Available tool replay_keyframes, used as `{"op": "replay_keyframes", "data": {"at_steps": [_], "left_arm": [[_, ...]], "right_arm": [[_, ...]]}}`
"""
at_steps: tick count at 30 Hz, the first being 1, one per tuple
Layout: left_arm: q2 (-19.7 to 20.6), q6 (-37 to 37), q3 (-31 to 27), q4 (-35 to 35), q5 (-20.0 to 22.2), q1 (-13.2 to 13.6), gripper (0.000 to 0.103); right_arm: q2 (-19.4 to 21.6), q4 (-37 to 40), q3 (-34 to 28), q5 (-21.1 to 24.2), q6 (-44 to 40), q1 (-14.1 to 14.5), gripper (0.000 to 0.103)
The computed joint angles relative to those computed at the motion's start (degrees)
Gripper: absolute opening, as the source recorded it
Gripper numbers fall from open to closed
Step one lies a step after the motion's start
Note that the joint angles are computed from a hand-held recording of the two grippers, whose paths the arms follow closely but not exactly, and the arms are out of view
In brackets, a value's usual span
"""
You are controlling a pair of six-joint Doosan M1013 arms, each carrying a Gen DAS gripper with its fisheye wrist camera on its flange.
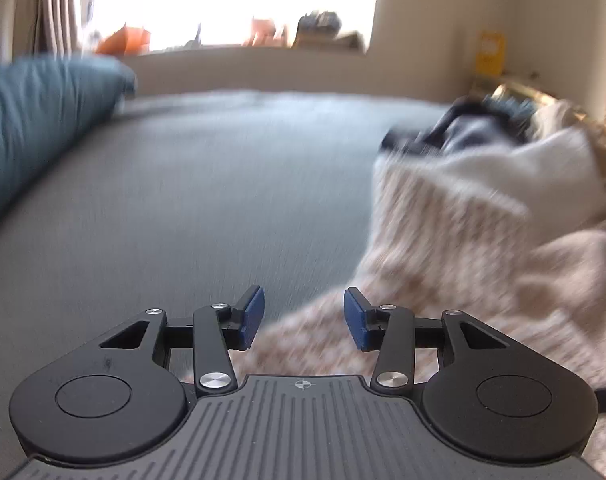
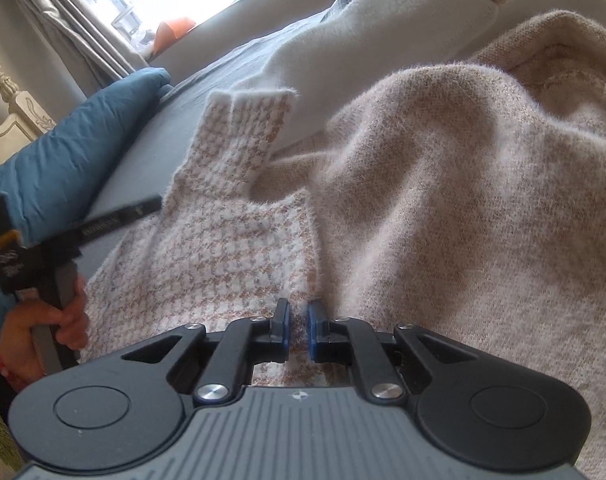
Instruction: Fold clothes
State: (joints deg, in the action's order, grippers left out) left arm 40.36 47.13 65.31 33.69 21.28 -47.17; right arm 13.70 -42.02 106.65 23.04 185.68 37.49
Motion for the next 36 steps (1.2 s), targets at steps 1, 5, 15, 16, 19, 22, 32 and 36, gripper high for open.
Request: {"op": "replay_keyframes", "data": {"at_steps": [1,5,15,16,19,22,32,36], "left_arm": [[-0.3,2.97,0.61,-1.16,-1.63,-0.12,0.045],[1.99,13.43,-2.07,-4.02,0.37,-0.96,0.045],[6.04,15.21,-8.69,-5.25,5.83,-0.84,0.049],[5.9,14.08,-8.48,-4.36,5.93,-0.89,0.051],[6.09,11.97,-8.83,-3.13,6.56,-0.88,0.053],[6.35,10.45,-9.21,-1.48,7.24,-0.98,0.056],[5.64,4.67,-8.32,6.64,8.23,-1.65,0.063],[3.19,-7.99,-4.23,19.12,7.31,-2.43,0.068]], "right_arm": [[0.08,0.19,-0.03,-0.21,-0.15,-0.11,0.009],[0.38,0.36,-0.31,-0.21,-0.78,-0.21,0.009],[1.05,-2.39,-1.45,1.38,-2.86,0.01,0.009],[1.24,-2.26,-1.73,1.63,-3.72,-0.06,0.009],[1.76,-2.99,-2.29,2.19,-5.56,-0.19,0.009],[2.48,-1.96,-2.98,2.84,-8.54,-0.51,0.009],[-0.24,-5.37,-2.7,6.82,-6.4,0.69,0.017],[-3.96,-8.95,0.39,2.13,-3.56,1.24,0.017]]}}
